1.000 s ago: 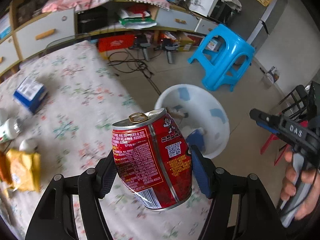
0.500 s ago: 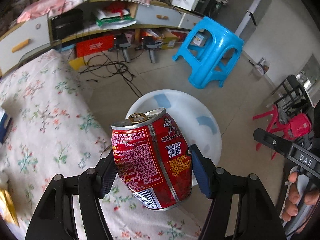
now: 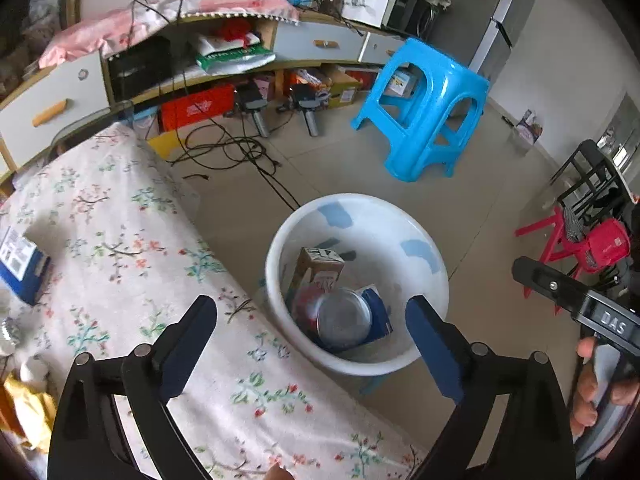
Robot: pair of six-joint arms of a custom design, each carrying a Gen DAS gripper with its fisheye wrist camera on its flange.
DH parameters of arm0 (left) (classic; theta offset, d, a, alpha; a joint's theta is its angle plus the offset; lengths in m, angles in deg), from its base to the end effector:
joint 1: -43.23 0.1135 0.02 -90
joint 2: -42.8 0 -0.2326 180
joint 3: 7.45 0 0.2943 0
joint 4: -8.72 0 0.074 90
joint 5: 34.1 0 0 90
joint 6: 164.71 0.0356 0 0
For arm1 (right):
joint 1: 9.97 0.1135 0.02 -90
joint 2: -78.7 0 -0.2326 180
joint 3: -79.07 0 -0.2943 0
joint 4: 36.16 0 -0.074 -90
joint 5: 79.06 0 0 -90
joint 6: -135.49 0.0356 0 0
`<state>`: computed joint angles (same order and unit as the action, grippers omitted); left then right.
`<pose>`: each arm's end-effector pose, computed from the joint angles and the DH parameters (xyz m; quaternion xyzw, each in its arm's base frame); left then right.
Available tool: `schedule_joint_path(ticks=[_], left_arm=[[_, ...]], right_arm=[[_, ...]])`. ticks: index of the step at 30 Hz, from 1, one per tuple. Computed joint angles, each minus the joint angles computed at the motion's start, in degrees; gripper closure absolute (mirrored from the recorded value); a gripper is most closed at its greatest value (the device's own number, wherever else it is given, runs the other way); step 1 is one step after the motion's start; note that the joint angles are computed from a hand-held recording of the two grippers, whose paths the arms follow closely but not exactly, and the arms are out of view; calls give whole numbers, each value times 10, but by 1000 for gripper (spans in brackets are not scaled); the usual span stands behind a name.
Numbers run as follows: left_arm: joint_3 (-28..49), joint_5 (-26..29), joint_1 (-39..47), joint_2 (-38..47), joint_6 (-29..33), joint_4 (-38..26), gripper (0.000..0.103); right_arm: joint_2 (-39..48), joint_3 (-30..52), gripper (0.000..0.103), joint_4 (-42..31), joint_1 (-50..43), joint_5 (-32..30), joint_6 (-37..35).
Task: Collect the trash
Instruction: 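Drop the red can into the wastebasket with the left tool, then grasp the white plastic wrapper with the left tool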
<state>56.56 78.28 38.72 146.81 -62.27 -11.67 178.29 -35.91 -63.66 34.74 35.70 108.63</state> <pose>0.3524 -0.0414 0.0571 0.1888 0.9308 -0.1698 0.2630 0.2599 0.2363 0.0819 0.2029 0.9274 0.0680 0.3070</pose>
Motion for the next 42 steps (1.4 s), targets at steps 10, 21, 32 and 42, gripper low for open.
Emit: schedule_joint_path(ticks=[10,21,32,42], left_arm=[[-54,9,79,-57,35,-3,5],[-111,37,209,-123,108,-27,2],[-47,58,398,-102,190,-106,2],[78,45,503,28,232,-144,2]], right_arm=[[32,47,25,-15,25,9,-10],[94,132,23,-34,59,14,-27],[225,315,23,-72,82,3,-50],[430,615,21,-149,112,-28,-88]])
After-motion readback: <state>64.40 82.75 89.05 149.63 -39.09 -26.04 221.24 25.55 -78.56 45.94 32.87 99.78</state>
